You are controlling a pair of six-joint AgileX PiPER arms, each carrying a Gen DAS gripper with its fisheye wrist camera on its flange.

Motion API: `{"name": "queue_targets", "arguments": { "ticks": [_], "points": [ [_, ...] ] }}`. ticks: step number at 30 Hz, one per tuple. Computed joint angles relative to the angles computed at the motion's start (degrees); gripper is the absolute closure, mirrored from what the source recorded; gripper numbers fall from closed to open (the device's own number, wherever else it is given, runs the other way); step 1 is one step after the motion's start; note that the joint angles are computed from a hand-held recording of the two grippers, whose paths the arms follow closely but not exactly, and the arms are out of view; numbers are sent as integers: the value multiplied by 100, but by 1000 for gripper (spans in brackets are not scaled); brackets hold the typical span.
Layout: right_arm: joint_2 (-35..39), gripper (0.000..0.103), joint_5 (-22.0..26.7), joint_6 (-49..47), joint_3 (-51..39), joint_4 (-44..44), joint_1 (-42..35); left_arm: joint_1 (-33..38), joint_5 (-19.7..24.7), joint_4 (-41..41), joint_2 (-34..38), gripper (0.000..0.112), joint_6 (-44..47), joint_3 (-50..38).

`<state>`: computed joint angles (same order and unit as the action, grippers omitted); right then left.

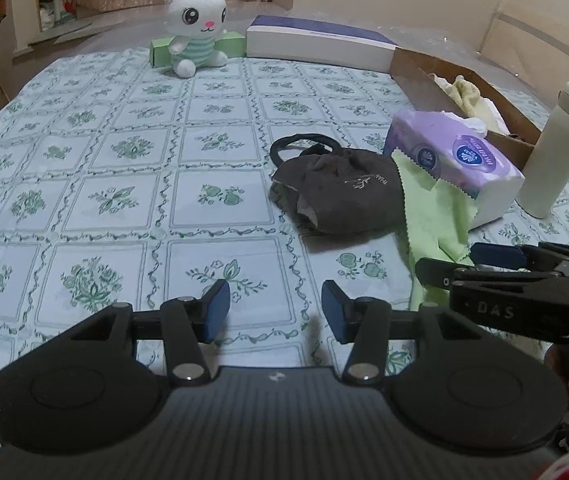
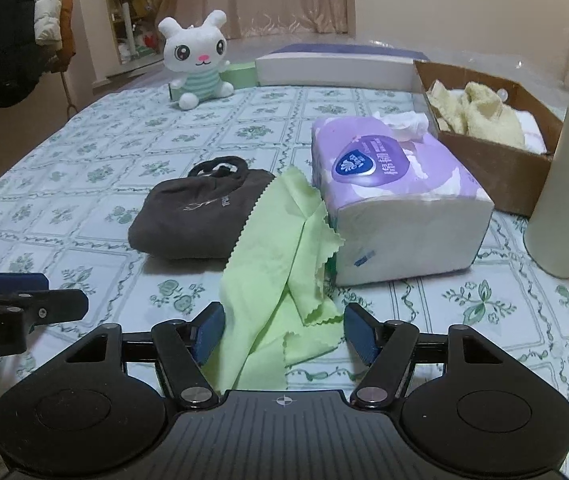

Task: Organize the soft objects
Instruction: 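Grasp the dark grey mask with the left gripper while the right gripper grasps the green cloth, then lift the grey mask with the left gripper while the right gripper lifts the green cloth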

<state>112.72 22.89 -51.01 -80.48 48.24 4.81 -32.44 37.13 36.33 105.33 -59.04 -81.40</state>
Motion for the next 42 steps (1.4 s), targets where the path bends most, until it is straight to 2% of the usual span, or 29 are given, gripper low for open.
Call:
{"name": "queue_targets", "arguments": {
  "ticks": [2, 3, 4, 5, 8, 9, 10, 14, 21, 24, 27, 29, 31, 33, 35, 38, 42],
  "points": [
    [20, 37, -145, -181, 50, 115, 30, -25, -26, 148, 50, 65, -47, -32],
    [22, 41, -190, -423, 95, 321, 20, -32, -57, 197, 64, 65, -44, -41],
    [20, 51, -209, -584, 120, 437, 11, -40, -106, 250, 86, 65, -17, -55],
    [18, 55, -205, -920, 162, 681, -18, -43, -139, 270, 111, 65, 30, -80],
    [4, 76, -137, -1759, 277, 1315, -103, -72, -223, 406, 209, 65, 95, -174],
    [-7, 90, -86, -2032, 320, 1523, -146, -84, -244, 469, 243, 65, 108, -206],
    [-22, 99, -30, -2206, 356, 1664, -183, -98, -265, 541, 288, 65, 150, -253],
    [-176, 100, 267, -2912, 598, 2346, -439, -183, -200, 934, 499, 65, 264, -488],
    [-535, 100, 855, -3378, 923, 2894, -993, -251, -395, 1599, 949, 63, 634, -893],
    [-672, 100, 1119, -3620, 1028, 3127, -1183, -263, -479, 1628, 1238, 59, 1137, -1164],
    [-745, 100, 1247, -3561, 1038, 3083, -1273, -232, -403, 1472, 1591, 59, 1653, -1549],
    [-737, 100, 1330, -3371, 990, 2932, -1311, -208, -349, 1410, 1763, 67, 1857, -1724],
    [-728, 100, 1369, -3260, 981, 2892, -1353, -131, -389, 1068, 1793, 89, 2109, -1776],
    [-719, 100, 1417, -3168, 979, 2839, -1404, -79, -462, 868, 1711, 100, 2142, -1687],
    [-736, 100, 1476, -3104, 1012, 2829, -1459, -52, -431, 740, 1596, 103, 2107, -1580],
    [-814, 100, 1541, -3056, 1075, 2809, -1539, 27, -412, 29, 1268, 103, 2351, -1361],
    [-940, 100, 1442, -2783, 1127, 2505, -1591, -151, 155, -626, 847, 103, 2440, -1158]
  ]
}}
